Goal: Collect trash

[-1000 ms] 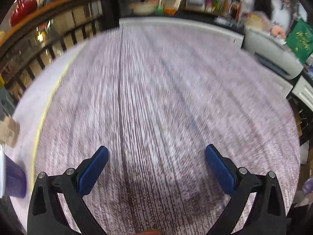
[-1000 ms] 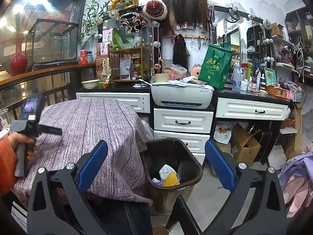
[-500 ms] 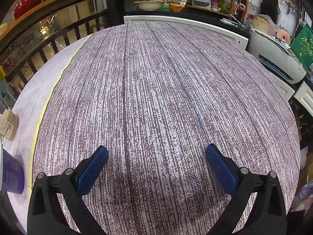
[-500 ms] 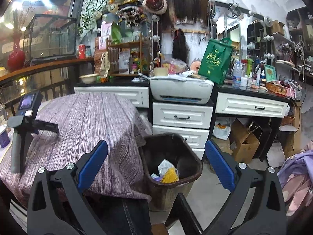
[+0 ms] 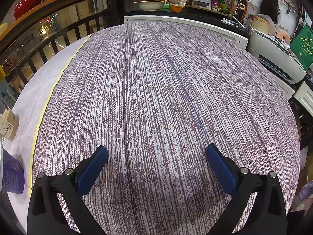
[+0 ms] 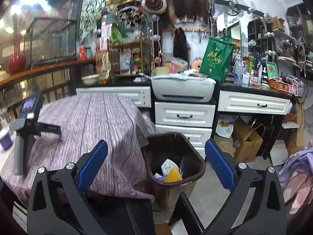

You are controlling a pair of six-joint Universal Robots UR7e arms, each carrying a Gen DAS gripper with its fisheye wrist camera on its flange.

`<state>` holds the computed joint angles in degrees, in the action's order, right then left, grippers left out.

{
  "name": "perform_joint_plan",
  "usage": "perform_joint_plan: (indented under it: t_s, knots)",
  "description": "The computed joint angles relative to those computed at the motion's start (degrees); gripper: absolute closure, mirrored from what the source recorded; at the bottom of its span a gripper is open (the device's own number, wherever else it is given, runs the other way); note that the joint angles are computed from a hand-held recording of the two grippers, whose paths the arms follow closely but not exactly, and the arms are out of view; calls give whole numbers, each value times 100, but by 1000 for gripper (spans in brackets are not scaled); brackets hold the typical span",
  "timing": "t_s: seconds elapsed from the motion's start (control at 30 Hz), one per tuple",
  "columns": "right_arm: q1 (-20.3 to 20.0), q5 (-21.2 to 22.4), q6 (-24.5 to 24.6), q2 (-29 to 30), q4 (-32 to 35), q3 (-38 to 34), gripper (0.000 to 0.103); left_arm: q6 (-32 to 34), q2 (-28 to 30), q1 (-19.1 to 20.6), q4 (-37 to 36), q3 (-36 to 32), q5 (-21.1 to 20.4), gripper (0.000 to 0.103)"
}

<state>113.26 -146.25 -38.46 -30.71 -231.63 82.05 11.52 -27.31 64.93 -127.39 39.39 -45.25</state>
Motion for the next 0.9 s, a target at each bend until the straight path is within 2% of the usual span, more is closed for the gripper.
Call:
perform_joint_plan:
  t_s: [0.1, 0.3, 0.77, 0.9]
  knots:
    - [24, 15, -203, 50, -228, -42, 5, -2, -24, -2, -19, 45, 0, 4]
    - [13, 63, -2, -18, -93, 50, 5, -1, -21, -1, -18, 40, 0, 4]
    - [7, 39, 91, -10, 53, 71, 5, -1, 11, 0, 20, -29, 0, 4]
    - [29, 84, -132, 15, -160, 38, 5, 0, 8, 0, 16, -23, 0, 4]
